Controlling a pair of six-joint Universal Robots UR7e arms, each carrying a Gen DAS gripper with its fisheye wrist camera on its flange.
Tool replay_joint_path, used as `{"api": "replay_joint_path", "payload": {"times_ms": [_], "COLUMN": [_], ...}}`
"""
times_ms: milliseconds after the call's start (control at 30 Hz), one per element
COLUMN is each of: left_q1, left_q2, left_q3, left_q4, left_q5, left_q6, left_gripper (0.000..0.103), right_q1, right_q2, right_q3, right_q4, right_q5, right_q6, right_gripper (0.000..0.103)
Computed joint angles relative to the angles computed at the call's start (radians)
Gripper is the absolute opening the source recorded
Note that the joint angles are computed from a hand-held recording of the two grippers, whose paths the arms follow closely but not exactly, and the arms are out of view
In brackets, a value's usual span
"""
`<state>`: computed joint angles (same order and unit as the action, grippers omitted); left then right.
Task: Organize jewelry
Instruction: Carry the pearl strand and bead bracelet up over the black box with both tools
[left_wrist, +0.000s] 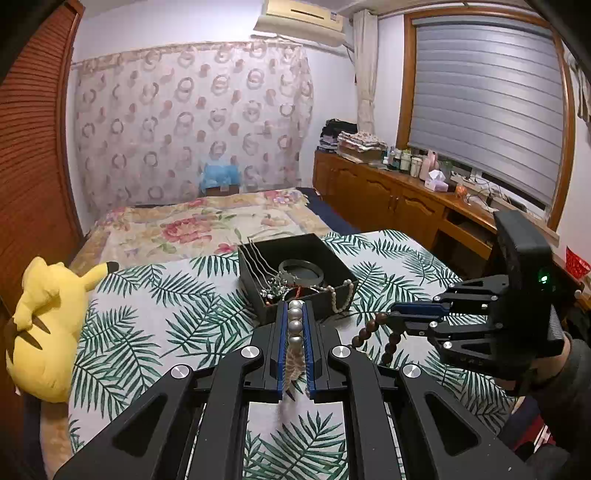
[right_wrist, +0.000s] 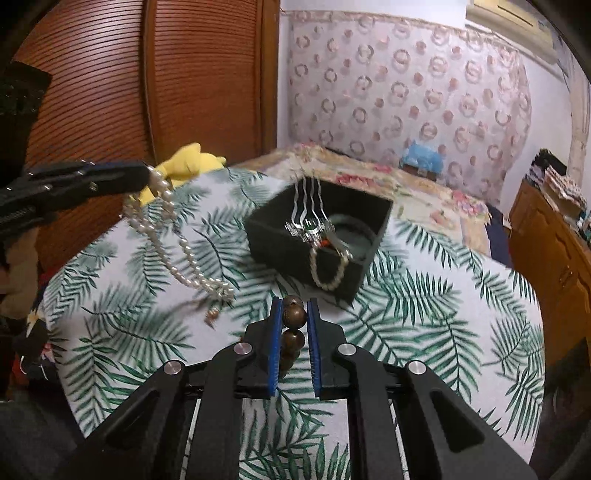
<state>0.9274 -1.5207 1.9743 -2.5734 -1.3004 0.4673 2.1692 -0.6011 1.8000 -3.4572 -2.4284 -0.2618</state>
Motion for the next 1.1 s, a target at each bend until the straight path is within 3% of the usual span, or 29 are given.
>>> {"api": "replay_joint_path", "payload": {"times_ms": [467, 700, 1100], "left_q1": [-0.002, -0.002, -0.013], "left_q2": [0.020, 0.052, 0.098], "left_q3": [-0.022, -0.059, -0.122], "left_q4": [-0.025, -0.035, -0.064], "left_q5": [0.021, 0.024, 0.032], "left_q6": [0.015, 0.016, 0.023], "left_gripper": [0.007, 0.007, 0.007], "right_q1": [0.041, 0.058, 0.022], "right_q2": [-0.004, -0.001, -0.003], "right_q3": [-0.063, -0.124, -0.229], "right_q4": [0.025, 0.006, 0.021], "right_q5": [0.002, -0.019, -0.024], "right_q6": [-0.057, -0.133, -0.182], "right_gripper": [0.015, 0.015, 0.015]}}
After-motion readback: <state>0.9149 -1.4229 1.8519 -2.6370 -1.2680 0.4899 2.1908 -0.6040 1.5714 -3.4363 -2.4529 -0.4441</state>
